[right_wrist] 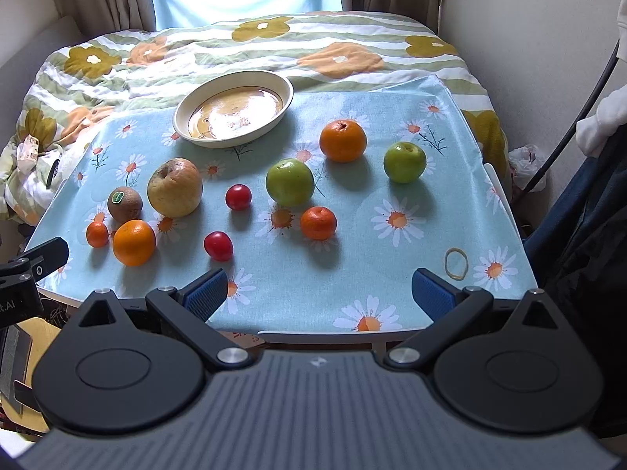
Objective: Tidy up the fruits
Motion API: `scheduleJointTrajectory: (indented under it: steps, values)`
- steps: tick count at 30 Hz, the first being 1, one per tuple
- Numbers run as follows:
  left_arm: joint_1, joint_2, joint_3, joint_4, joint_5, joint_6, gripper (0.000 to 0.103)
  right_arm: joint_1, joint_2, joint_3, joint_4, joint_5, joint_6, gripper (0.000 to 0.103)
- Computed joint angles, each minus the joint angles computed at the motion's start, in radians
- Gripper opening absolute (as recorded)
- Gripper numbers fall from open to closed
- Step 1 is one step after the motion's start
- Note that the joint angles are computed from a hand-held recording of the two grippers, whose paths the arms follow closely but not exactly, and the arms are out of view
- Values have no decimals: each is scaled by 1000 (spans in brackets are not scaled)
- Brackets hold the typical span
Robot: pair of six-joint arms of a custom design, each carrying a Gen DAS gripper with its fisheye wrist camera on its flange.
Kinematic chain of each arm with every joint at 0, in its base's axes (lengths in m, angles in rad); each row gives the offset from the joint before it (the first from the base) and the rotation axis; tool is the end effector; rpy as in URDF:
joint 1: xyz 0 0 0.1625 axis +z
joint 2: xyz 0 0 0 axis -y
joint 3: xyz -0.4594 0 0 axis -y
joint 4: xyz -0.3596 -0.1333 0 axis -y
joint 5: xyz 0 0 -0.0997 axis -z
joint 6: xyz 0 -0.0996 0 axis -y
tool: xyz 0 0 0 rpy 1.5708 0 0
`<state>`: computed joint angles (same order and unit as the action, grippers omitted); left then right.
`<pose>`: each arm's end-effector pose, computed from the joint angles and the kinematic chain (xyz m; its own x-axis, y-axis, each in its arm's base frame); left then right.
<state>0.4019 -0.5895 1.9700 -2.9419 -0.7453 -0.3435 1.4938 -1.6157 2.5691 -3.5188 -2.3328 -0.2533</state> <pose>-0.4244 -0.4048 -0.0037 -0.5537 0.4585 -0.6951 0.7793 0.5794 -0.2386 0.0411 -0.3064 0.3726 -0.6657 0.4765 0.5743 -0.1290 0.6845 -0.7175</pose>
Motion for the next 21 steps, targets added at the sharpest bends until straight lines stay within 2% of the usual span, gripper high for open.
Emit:
scheduleJointTrajectory:
  steps: [21]
  values:
    - [5,9,-9,-6,4,2,103,-2,17,-10,-6,17,-5,103]
